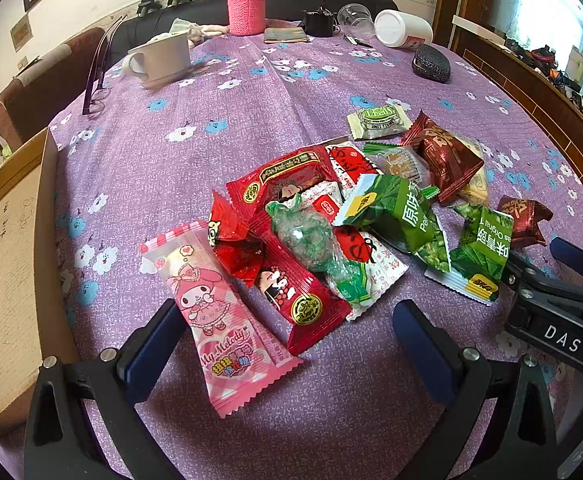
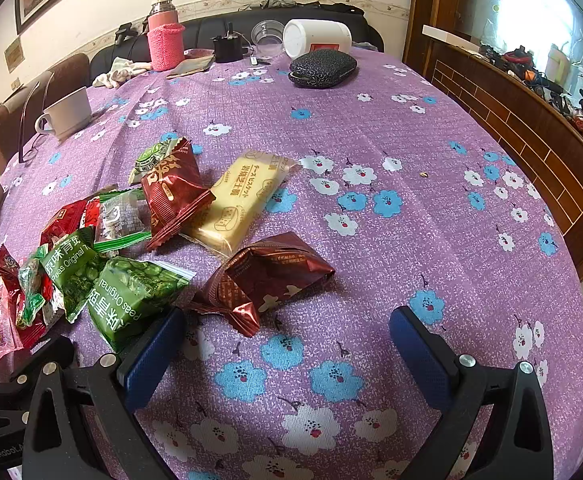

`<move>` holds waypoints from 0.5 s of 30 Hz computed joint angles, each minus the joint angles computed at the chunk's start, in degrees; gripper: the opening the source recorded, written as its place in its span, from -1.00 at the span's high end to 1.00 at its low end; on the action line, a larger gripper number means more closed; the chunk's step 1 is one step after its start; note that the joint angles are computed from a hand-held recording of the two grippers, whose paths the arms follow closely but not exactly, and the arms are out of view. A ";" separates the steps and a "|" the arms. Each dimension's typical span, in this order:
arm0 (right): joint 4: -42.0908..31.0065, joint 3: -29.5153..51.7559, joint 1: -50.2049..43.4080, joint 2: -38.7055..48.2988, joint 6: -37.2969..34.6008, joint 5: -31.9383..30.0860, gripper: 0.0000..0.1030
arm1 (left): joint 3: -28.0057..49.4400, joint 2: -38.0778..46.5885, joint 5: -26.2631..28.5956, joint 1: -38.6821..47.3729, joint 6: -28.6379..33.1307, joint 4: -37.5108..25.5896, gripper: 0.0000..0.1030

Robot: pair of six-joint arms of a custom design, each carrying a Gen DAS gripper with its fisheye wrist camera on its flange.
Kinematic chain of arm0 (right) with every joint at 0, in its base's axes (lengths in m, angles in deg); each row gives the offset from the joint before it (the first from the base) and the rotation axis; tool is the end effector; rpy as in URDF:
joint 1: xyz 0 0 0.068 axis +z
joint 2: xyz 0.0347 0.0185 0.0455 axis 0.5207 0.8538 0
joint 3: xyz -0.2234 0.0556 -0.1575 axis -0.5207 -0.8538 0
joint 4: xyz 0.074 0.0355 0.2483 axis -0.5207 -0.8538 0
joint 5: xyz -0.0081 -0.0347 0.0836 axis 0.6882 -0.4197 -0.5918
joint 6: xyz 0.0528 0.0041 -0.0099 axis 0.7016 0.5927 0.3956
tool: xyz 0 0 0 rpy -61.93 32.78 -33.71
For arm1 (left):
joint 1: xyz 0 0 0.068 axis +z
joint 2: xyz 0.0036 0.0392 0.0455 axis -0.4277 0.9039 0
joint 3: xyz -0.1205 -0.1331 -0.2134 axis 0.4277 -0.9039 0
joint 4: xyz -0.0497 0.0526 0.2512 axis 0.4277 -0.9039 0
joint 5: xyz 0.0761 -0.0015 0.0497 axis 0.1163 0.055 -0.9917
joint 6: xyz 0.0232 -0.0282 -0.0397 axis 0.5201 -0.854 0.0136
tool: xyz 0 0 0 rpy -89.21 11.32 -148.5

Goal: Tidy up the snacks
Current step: 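Move the left gripper toward the pink My Melody candy bar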

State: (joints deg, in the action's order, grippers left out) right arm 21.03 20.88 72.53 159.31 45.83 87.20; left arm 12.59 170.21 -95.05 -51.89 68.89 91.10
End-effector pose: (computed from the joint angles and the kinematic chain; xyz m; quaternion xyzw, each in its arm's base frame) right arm 0.2726 0.2171 0.0282 0.0580 0.9473 -0.0210 0.3143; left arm 0.2888 -0.1367 0.0348 0.0531 0.9583 -0.0119 0.2806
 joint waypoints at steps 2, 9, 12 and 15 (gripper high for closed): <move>0.01 -0.01 0.02 0.01 0.02 0.01 -0.98 | 0.10 0.12 -0.04 -0.07 -0.06 0.00 -1.00; 0.29 -0.35 -0.07 -0.10 -0.05 0.05 -0.98 | 0.20 0.25 -0.07 -0.08 -0.03 0.04 -1.00; 0.23 -0.29 -0.05 -0.15 0.00 -0.01 -0.98 | 0.09 0.06 0.00 -0.01 -0.01 -0.05 -1.00; 1.51 -1.34 -0.47 -0.89 -2.55 -1.85 -0.98 | 0.06 0.06 0.04 0.01 0.00 0.00 -1.00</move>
State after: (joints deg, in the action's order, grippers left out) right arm 22.54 19.54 72.06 158.42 43.28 85.35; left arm 12.65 170.27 -95.01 -51.88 68.89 91.10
